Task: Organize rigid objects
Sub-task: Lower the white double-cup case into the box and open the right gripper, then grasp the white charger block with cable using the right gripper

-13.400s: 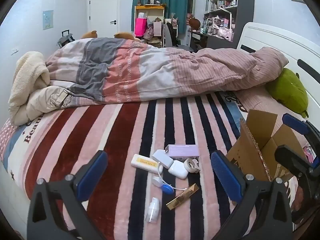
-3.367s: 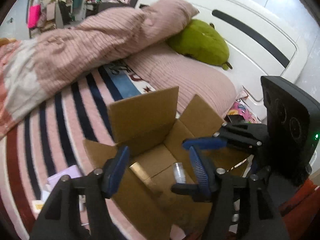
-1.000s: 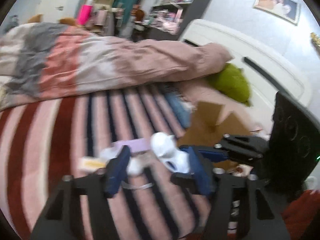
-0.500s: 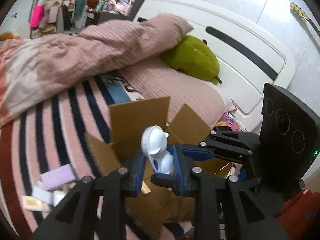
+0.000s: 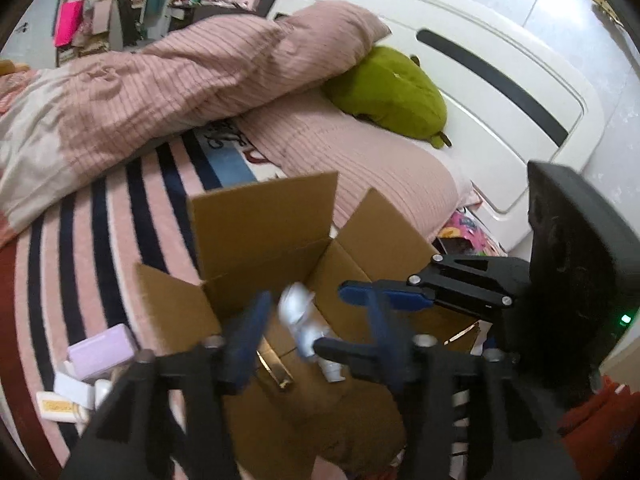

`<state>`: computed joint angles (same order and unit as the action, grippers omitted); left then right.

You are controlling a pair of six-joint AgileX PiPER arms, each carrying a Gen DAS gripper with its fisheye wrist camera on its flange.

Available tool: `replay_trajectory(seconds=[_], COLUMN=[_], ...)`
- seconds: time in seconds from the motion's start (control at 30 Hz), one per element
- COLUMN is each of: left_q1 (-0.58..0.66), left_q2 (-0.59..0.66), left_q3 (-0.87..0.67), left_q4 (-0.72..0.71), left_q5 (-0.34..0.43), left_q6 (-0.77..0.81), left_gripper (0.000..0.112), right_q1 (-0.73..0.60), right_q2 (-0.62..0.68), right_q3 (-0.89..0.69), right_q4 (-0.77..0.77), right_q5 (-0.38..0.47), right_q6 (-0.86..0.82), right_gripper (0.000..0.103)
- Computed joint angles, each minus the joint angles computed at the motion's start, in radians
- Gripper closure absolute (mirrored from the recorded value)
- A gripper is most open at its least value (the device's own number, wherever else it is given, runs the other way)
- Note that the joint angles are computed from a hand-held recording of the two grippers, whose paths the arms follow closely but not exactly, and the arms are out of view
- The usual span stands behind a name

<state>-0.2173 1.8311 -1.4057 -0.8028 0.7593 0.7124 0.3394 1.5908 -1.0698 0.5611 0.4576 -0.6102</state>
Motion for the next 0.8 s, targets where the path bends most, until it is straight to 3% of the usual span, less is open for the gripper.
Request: replay_trajectory(seconds=[0.2,0.43,0.6,0.8], left_q1=[0.073,0.301,0.538,0.748], left_q2=[-0.169,-0.376,-0.431,-0.368], left_q3=[0.160,0.366,0.484,0.564], left_q4=[0.028,0.032,-0.046,-0.195], left_q5=[-0.091,-0.155,-0.147,-0.127], left_q6=[0.027,0.085,0.234,0.478], left_gripper=[0.046,0.038,0.038,0.038], right_q1=[0.025,0.180,0.338,0.449], right_q2=[-0.023,-0.001,0.145,0.434], right_q3=[-0.014,-0.103,-0.285,-0.542], right_q4=[0.004,0.066,0.026,-0.108], right_q5=[0.009,-0.008,0.046,0.145], right_q6=[0.040,0.016,0.073,0.264], right_gripper=[0.064,0.062,0.057,0.057])
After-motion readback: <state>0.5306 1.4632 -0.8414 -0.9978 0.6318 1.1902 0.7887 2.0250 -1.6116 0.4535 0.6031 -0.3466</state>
